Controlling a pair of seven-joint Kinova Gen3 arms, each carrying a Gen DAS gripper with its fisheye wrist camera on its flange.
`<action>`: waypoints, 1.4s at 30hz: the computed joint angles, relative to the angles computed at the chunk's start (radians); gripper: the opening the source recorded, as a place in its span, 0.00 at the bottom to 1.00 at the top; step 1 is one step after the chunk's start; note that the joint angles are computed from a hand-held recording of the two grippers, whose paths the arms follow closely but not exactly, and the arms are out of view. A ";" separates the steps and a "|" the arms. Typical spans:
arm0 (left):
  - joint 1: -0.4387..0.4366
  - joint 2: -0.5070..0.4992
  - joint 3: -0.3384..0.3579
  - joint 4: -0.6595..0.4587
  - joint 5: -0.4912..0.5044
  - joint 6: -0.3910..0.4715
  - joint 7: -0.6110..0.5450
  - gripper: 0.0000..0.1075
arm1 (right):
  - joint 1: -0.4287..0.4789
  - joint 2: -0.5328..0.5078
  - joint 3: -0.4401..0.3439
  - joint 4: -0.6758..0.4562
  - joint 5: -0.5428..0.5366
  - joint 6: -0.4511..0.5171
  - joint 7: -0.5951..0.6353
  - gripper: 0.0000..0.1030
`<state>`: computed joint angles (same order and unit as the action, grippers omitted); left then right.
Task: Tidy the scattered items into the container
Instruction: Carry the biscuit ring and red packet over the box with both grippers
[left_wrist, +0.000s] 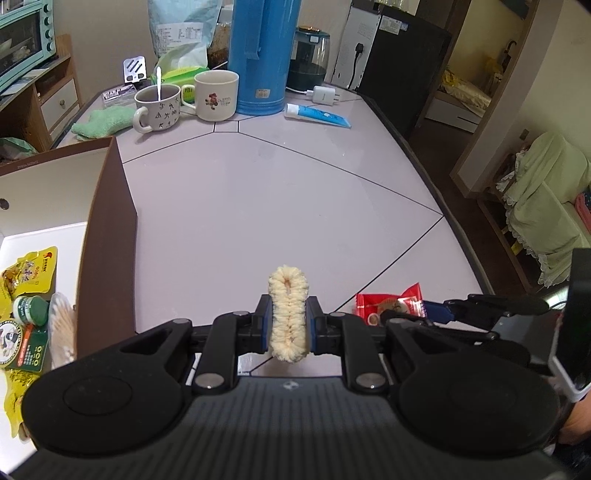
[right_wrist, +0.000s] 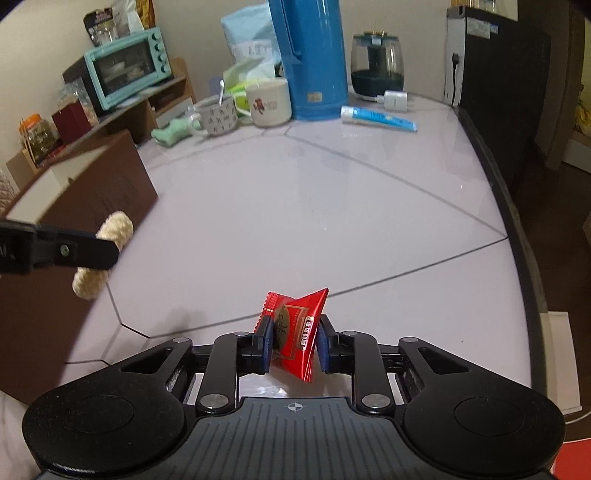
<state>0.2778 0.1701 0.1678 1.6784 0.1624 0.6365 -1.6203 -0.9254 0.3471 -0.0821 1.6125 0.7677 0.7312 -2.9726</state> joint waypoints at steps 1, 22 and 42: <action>-0.004 -0.013 0.001 0.009 0.006 -0.002 -0.006 0.14 | -0.009 -0.009 0.002 0.000 0.008 0.006 -0.011 0.22; -0.096 -0.407 -0.146 0.210 0.092 0.066 -0.131 0.14 | -0.168 -0.021 -0.090 -0.208 0.219 0.082 -0.129 0.22; -0.265 -0.216 -0.374 0.082 0.426 0.189 -0.735 0.14 | -0.245 0.411 0.073 -0.908 -0.070 0.238 0.252 0.22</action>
